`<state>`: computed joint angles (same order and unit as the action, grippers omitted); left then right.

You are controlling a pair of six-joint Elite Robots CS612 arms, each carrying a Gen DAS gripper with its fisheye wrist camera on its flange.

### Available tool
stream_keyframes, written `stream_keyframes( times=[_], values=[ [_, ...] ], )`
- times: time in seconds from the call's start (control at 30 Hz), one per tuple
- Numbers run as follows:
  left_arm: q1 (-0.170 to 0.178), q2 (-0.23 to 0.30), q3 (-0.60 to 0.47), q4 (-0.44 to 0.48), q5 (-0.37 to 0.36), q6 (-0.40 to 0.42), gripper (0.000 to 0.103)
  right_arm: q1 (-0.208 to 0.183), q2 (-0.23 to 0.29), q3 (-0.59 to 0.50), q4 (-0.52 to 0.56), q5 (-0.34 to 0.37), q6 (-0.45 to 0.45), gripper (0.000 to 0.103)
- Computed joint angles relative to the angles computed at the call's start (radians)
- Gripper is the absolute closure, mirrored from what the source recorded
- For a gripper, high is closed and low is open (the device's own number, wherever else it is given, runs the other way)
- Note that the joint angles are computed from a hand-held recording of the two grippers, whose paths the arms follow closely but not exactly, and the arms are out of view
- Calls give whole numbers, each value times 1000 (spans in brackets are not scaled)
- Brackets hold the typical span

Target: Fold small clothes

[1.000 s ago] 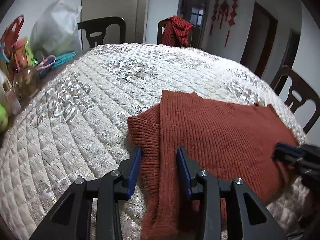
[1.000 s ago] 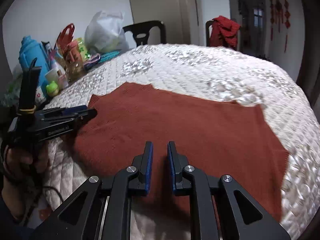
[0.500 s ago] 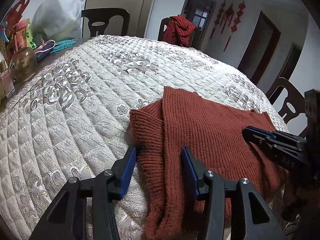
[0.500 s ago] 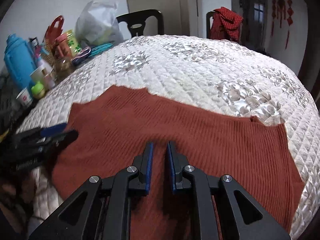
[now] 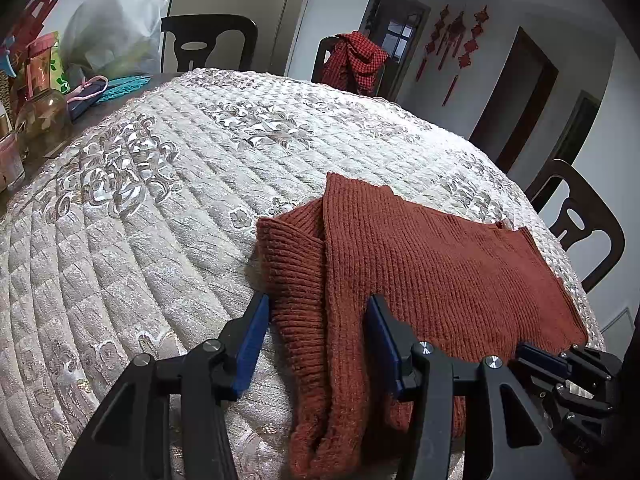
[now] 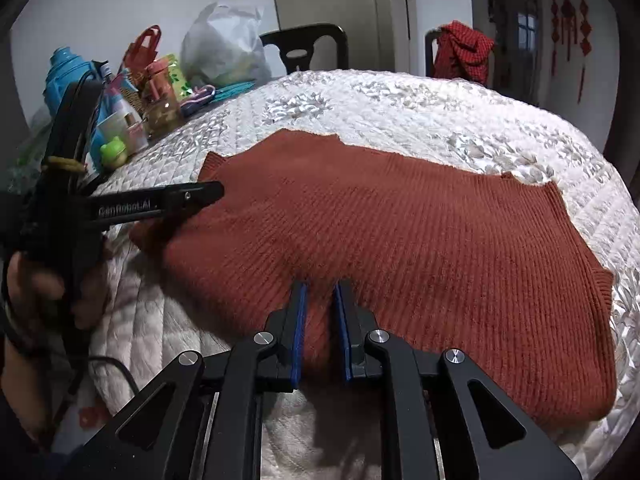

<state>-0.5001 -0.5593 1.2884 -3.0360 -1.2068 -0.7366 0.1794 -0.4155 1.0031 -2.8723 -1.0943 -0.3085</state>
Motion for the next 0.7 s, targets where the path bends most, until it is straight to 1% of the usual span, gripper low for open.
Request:
stream_keyframes(
  times=[0.07, 0.13, 0.27, 0.37, 0.43, 0.53, 0.63, 0.7],
  values=[
    [1, 1, -1, -3, -7, 3, 47, -3, 5, -13, 19, 19, 18, 88],
    [5, 3, -4, -14, -28, 7, 41, -7, 9, -22, 32, 39, 29, 88],
    [19, 13, -20, -36, -65, -32, 41, -14, 15, -27, 35, 81, 56, 88],
    [34, 24, -35, -60, -108, -70, 41, -15, 15, -22, 29, 87, 61, 89],
    [43, 33, -42, -94, -152, -79, 40, -15, 14, -21, 27, 86, 60, 88],
    [45, 37, -30, -149, -186, -99, 40, -16, 15, -21, 27, 92, 64, 88],
    [41, 34, -1, -215, -238, -115, 40, -17, 15, -20, 28, 98, 68, 88],
    [34, 30, 10, -229, -261, -114, 40, -17, 15, -21, 27, 98, 68, 88]
  ],
)
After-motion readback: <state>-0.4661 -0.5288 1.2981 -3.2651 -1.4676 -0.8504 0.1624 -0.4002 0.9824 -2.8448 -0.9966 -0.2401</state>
